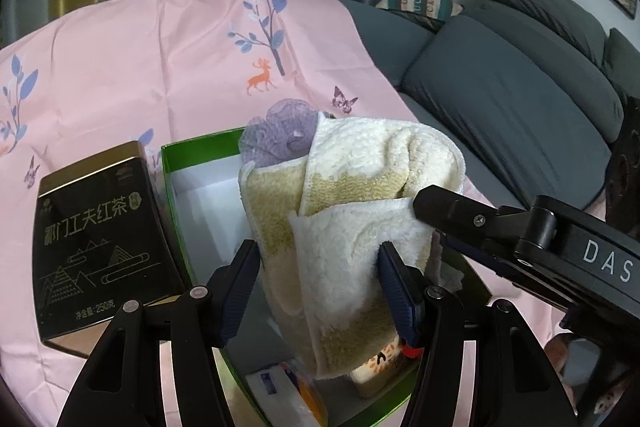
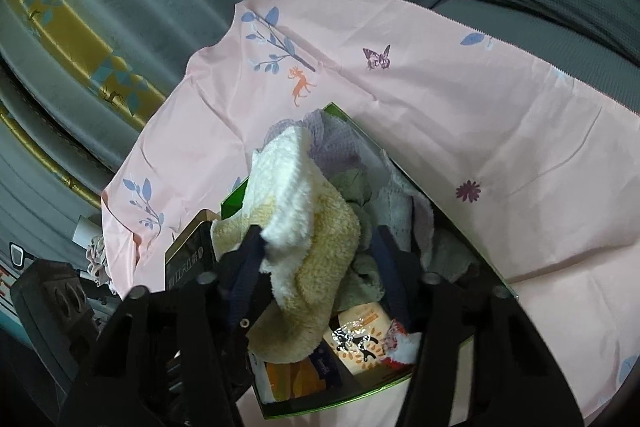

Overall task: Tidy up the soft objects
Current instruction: 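Lower the terry towel into the green box and press it down, then open the right gripper and withdraw it from the box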

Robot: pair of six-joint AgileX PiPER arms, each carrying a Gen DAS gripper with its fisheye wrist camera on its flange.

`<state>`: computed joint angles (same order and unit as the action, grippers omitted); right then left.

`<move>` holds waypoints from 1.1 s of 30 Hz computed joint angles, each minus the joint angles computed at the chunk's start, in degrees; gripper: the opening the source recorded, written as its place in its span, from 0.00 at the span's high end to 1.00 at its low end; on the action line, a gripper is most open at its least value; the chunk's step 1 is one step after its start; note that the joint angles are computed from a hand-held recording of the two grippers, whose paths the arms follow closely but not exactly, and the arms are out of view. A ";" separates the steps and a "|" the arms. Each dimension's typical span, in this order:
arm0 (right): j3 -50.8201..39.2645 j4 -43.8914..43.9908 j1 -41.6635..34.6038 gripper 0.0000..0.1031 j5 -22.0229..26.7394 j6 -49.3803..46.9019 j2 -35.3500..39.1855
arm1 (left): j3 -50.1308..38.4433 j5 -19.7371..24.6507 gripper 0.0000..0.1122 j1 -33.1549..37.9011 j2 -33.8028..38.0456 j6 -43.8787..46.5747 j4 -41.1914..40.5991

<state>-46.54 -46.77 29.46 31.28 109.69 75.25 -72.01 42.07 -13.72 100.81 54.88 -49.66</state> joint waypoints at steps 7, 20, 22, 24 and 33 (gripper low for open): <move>-2.23 3.28 -1.48 0.66 -0.50 -5.06 3.14 | 0.19 -2.53 0.46 -2.36 0.21 -3.98 4.26; -1.14 14.09 -5.82 0.65 -4.75 -12.87 5.49 | -1.48 -4.38 0.46 -5.79 1.84 -12.78 13.57; -0.81 15.73 -6.54 0.65 -5.59 -14.14 5.71 | -2.02 -3.97 0.46 -5.83 2.40 -13.45 14.03; -0.77 16.76 -6.80 0.65 -5.79 -14.92 5.99 | -2.67 -3.37 0.46 -5.77 2.92 -14.27 14.29; -2.35 19.85 -6.99 0.58 -2.68 -17.68 7.86 | -4.58 -1.74 0.45 -5.81 5.06 -15.62 14.89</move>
